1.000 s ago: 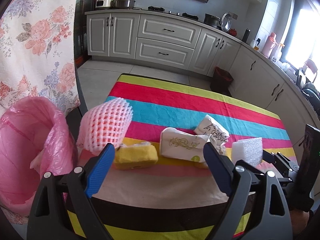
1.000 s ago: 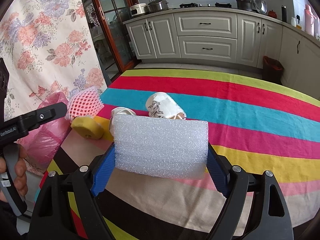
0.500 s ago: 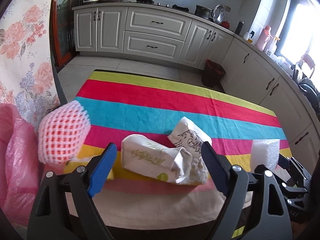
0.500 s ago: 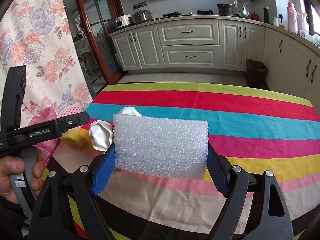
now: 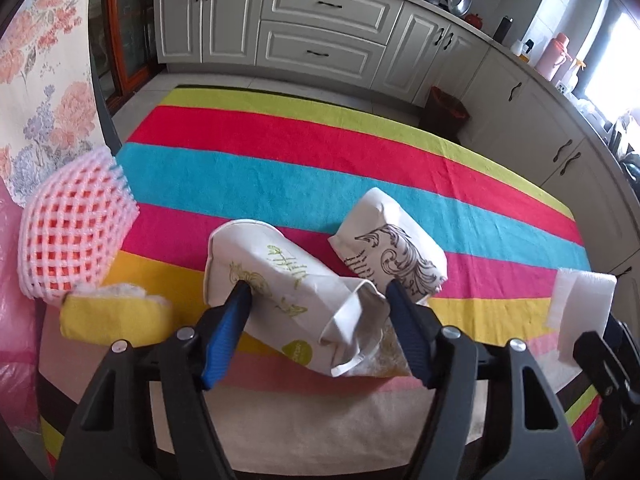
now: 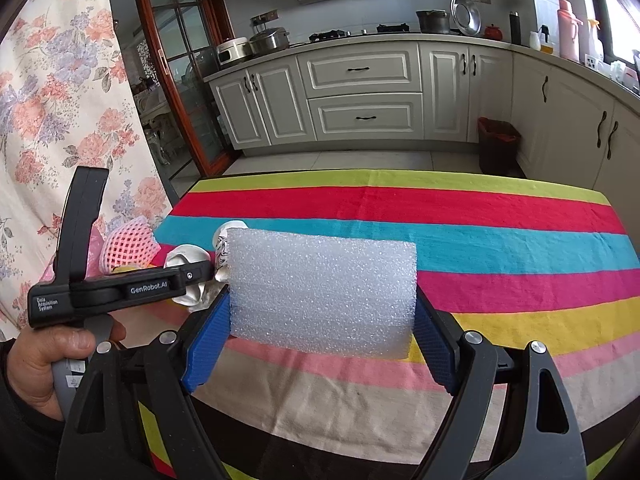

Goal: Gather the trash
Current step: 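Grasp a white paper cup with the left gripper while the right holds the foam block, then carry the paper cup and foam block toward the pink bin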

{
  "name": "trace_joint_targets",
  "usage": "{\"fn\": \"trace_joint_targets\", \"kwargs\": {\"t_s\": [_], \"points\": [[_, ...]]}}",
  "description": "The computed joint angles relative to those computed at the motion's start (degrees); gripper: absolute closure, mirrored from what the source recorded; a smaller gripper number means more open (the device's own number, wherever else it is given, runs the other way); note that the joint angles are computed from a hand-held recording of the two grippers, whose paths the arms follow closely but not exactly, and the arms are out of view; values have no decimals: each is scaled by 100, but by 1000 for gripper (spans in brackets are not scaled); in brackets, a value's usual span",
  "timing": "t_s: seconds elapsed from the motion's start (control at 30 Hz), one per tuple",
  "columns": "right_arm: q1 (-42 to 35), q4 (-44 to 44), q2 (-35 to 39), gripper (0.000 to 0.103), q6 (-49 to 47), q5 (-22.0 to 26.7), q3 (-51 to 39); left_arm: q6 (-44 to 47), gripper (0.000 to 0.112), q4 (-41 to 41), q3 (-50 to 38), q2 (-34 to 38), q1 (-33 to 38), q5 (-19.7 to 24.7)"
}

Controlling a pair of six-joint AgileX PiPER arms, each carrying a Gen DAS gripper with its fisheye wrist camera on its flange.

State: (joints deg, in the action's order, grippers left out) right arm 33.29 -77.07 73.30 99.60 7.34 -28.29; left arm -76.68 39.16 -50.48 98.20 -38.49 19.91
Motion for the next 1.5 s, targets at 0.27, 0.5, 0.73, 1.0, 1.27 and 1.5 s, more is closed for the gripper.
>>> {"fn": "trace_joint_targets", "kwargs": {"t_s": [0.27,0.5,0.73,1.0,1.27,1.5], "points": [[17,155,-65,24,-146,-4,43,-105,66,7,491,-516,-206,22],[237,235,-73,24,-122,97,48,-707,72,431,1288,-1192,-282,-172],[546,655,-153,24,-424,369,-35,-949,72,612,1704,-2174,-641,92],[908,1145,-265,24,-877,727,-199,-1134,72,655,1850,-3262,-1300,1015],[1435,1421,-210,24,-1074,1177,-568,-956,72,545,2002,-4763,-1809,2563],[1953,1529,55,24,-1181,1524,-1054,-799,72,497,2143,-5846,-2008,3633]]}}
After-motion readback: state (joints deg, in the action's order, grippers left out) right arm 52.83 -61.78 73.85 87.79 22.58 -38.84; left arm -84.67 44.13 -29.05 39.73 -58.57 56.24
